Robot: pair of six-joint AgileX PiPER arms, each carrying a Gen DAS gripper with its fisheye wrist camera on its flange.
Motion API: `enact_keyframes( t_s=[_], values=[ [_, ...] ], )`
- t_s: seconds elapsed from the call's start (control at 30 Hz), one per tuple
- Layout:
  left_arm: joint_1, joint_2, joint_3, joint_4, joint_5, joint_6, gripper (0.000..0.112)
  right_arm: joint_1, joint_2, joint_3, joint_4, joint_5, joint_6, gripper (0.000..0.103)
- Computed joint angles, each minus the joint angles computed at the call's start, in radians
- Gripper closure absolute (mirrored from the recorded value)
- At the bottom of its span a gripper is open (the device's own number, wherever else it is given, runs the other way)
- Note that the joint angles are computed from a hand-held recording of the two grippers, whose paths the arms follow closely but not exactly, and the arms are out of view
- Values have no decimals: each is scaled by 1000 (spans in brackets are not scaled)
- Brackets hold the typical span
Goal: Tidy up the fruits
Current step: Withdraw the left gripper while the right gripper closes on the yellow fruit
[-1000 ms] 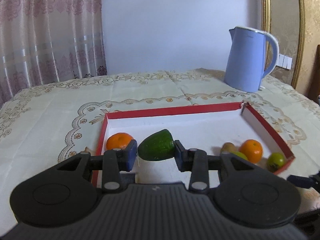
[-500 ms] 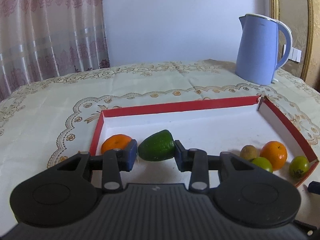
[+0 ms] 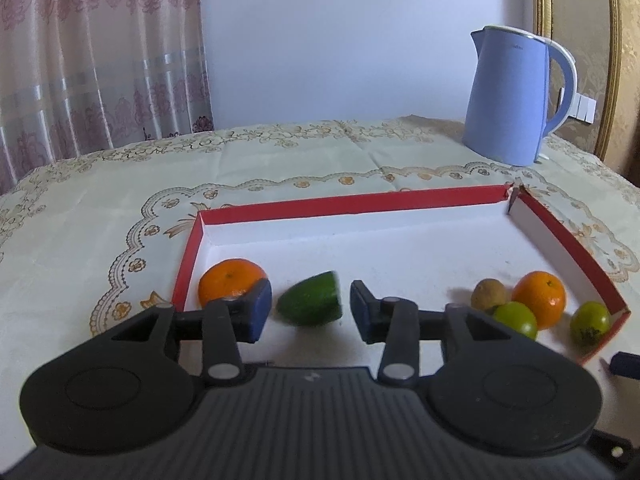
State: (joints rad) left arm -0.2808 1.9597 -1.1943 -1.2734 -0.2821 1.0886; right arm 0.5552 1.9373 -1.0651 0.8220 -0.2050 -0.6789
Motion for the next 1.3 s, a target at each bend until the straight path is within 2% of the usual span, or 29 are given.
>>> enact_keyframes(
  t_s=[0.07,0.17,0.27,0.33,0.53,0.6,0.77,0.9,0.97,1.07,1.17,1.3],
  values=[
    [-11,-32,49,69,-41,-91,55,0,-2,2,-4,1,3,25],
    [-22,-91,139,184,-97,-219,47,0,-2,2,-2,2,-1,25],
    [-22,-169,242,262,-130,-337,44,0,-2,3,-1,1,-3,25],
    [-23,-223,314,311,-142,-410,36,0,-2,3,0,1,-3,25],
    [-92,-313,480,203,-226,-349,27,0,-2,3,6,1,-13,24],
    [-105,-320,522,200,-253,-375,22,-2,-3,4,4,2,-12,24],
    [-82,-327,576,247,-218,-427,19,3,2,-3,37,2,-47,23],
    [-56,-321,590,333,-190,-524,17,7,8,-15,162,-4,-158,12],
    [-42,-313,583,345,-168,-536,16,7,6,-13,155,-1,-150,12],
    [-9,-320,595,451,-138,-643,13,6,7,-14,159,-2,-156,12],
    [-5,-320,591,455,-127,-649,9,7,6,-9,116,-8,-111,12],
    [-30,-306,565,323,-131,-510,9,38,-23,55,-48,-116,67,12]
  ],
)
